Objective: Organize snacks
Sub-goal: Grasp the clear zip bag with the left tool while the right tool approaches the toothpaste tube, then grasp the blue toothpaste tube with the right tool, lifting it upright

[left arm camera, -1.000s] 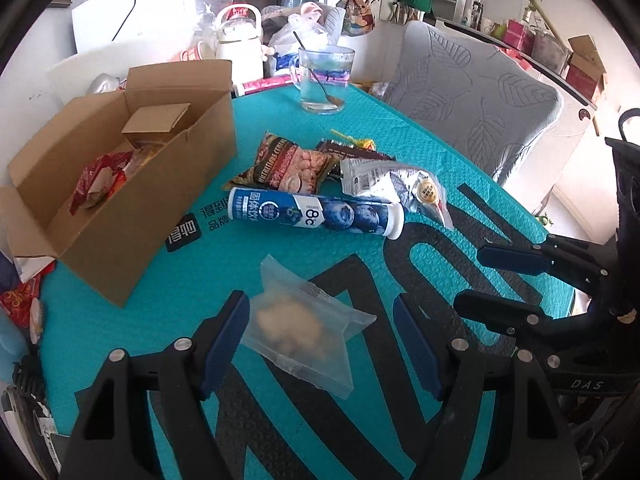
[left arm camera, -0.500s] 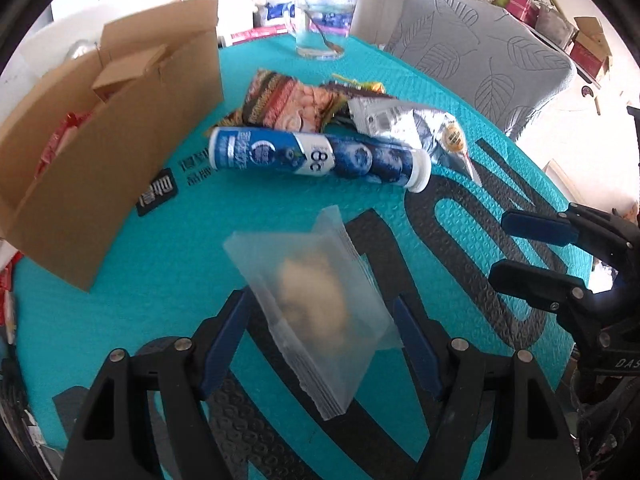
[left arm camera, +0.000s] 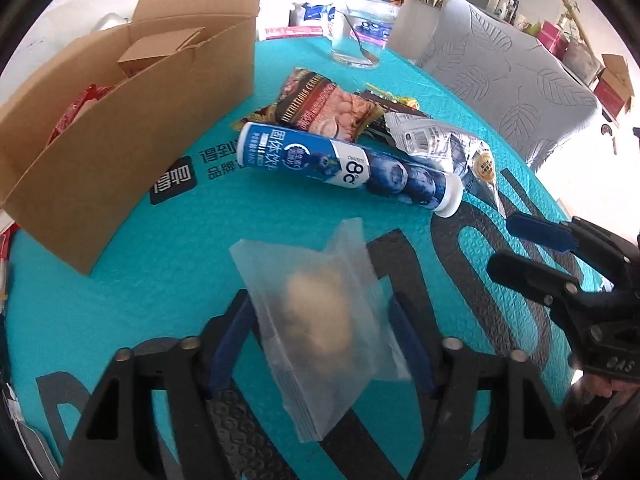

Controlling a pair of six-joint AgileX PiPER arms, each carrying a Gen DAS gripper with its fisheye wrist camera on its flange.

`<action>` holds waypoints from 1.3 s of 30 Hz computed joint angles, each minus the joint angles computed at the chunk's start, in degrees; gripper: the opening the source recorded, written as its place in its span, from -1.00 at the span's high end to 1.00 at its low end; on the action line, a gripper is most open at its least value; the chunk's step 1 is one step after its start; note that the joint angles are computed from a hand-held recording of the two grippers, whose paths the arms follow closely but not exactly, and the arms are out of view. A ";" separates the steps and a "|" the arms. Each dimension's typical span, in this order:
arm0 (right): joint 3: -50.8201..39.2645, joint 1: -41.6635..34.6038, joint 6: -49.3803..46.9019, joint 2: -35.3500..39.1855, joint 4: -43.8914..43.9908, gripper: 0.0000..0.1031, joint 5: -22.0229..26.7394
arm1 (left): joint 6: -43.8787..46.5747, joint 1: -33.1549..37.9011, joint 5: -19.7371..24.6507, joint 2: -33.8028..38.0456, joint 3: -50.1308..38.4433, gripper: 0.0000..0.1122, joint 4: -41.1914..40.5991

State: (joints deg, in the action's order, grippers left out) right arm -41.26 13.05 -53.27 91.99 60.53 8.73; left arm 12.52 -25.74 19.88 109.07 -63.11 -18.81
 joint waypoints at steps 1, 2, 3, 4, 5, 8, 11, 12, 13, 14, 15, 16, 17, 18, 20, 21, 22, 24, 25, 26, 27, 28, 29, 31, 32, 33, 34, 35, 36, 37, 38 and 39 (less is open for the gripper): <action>-0.61 -0.06 -0.05 0.58 -0.20 -0.11 -0.05 | -2.47 -0.03 -0.32 -0.26 0.37 0.09 2.18; -1.41 -0.15 -0.46 1.33 -0.12 -0.11 0.07 | -2.81 0.21 -0.50 -0.50 0.75 0.13 2.15; -2.22 -0.26 -0.46 2.17 -0.37 -0.11 0.27 | -1.59 0.64 -0.45 -0.59 0.91 0.15 0.65; -3.10 -0.33 -0.27 3.03 -0.78 -0.11 0.52 | -0.11 1.17 -0.35 -0.90 1.31 0.17 -1.06; -3.90 -0.38 -0.75 3.82 -0.47 -0.11 0.63 | 0.39 1.55 -0.32 -1.17 1.62 0.18 -1.83; -6.41 -0.18 -0.26 6.43 -1.22 -0.15 0.19 | -1.52 2.17 -0.70 -1.73 2.31 0.18 -0.60; -8.64 -0.15 0.84 8.56 -2.58 -0.22 -0.08 | -4.22 2.79 -1.33 -2.95 3.49 0.18 1.75; -9.10 -0.14 0.77 8.96 -2.66 -0.24 -0.12 | -5.63 2.92 -1.62 -3.48 4.00 0.18 3.00; -9.79 -0.10 0.54 9.57 -2.69 -0.24 -0.17 | -6.57 2.99 -1.87 -4.04 4.54 0.18 3.84; -10.52 -0.06 0.86 10.18 -3.40 -0.24 0.00 | -7.16 3.12 -2.08 -4.65 5.10 0.18 4.36; -11.18 0.02 1.07 10.69 -4.10 -0.25 0.11 | -7.52 3.29 -2.22 -5.12 5.51 0.18 4.67; -11.74 0.06 0.32 11.14 -3.81 -0.26 0.16 | -7.85 3.45 -2.42 -5.71 6.10 0.18 4.98; -12.38 0.02 -2.10 11.76 -1.89 -0.31 0.47 | -8.48 3.55 -2.60 -6.12 6.48 0.18 5.65; -12.99 0.05 -2.43 12.31 -1.78 -0.35 0.79 | -9.44 3.54 -2.81 -6.41 6.78 0.18 6.54; -14.28 0.55 2.33 13.44 -6.77 -0.35 0.56 | -9.87 3.81 -3.01 -6.78 7.20 0.18 6.79; -14.67 0.79 4.22 13.77 -8.79 -0.35 0.52 | -9.79 3.96 -2.98 -6.91 7.34 0.18 6.55; -15.04 1.07 6.23 14.05 -10.88 -0.35 0.55 | -9.49 4.18 -3.03 -7.39 7.92 0.18 6.08; -15.13 1.53 10.34 14.19 -15.11 -0.10 0.47 | -9.14 4.44 -2.99 -7.89 8.52 0.18 5.49; -14.91 1.86 13.15 14.06 -18.19 0.03 0.22 | -9.01 4.61 -2.96 -8.03 8.69 0.18 5.33; -14.72 1.97 13.67 13.94 -19.05 0.18 0.47 | -9.03 4.70 -2.88 -8.20 8.86 0.18 5.32; -14.57 1.94 11.89 13.82 -17.62 0.23 1.07 | -9.44 4.53 -2.79 -7.92 8.57 0.18 5.51; -14.15 1.83 7.83 13.63 -13.92 0.26 1.33 | -9.06 4.59 -2.53 -8.07 8.71 0.18 5.10; -13.48 1.90 3.86 13.28 -10.23 0.29 1.27 | -8.60 4.67 -2.44 -8.24 8.94 0.18 4.60; -11.95 2.39 -1.44 12.19 -5.44 0.33 0.85 | -7.88 4.65 -2.47 -8.43 9.30 0.18 3.66; -11.24 2.62 -4.13 11.68 -2.94 0.34 0.62 | -7.49 4.69 -2.39 -8.33 9.20 0.18 3.18; -10.39 2.86 -7.20 11.05 0.10 0.35 0.44 | -7.16 4.72 -2.33 -8.22 9.09 0.18 2.73; -9.73 3.03 -8.72 10.57 1.70 0.36 0.32 | -6.74 4.75 -2.34 -8.41 9.39 0.18 2.14; -9.10 3.24 -9.22 10.12 2.39 0.36 0.12 | -6.83 4.65 -2.40 -8.55 9.63 0.18 2.06; -8.43 3.39 -9.12 9.65 2.52 0.36 -0.11 | -7.01 4.50 -2.49 -8.86 10.02 0.18 2.16; -7.72 3.50 -8.84 9.18 2.58 0.36 -0.33 | -7.55 4.22 -2.62 -8.94 10.17 0.18 2.61; -6.85 3.43 -9.16 8.60 3.33 0.37 -0.37 | -7.87 3.97 -2.72 -9.10 10.39 0.18 2.88; -6.09 3.42 -9.59 8.09 4.32 0.37 -0.39 | -7.96 3.72 -2.76 -9.33 10.68 0.18 2.92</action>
State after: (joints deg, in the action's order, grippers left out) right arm -47.35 16.47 -62.87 100.08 64.85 8.34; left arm 4.56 -22.02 17.11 99.75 -52.43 -15.90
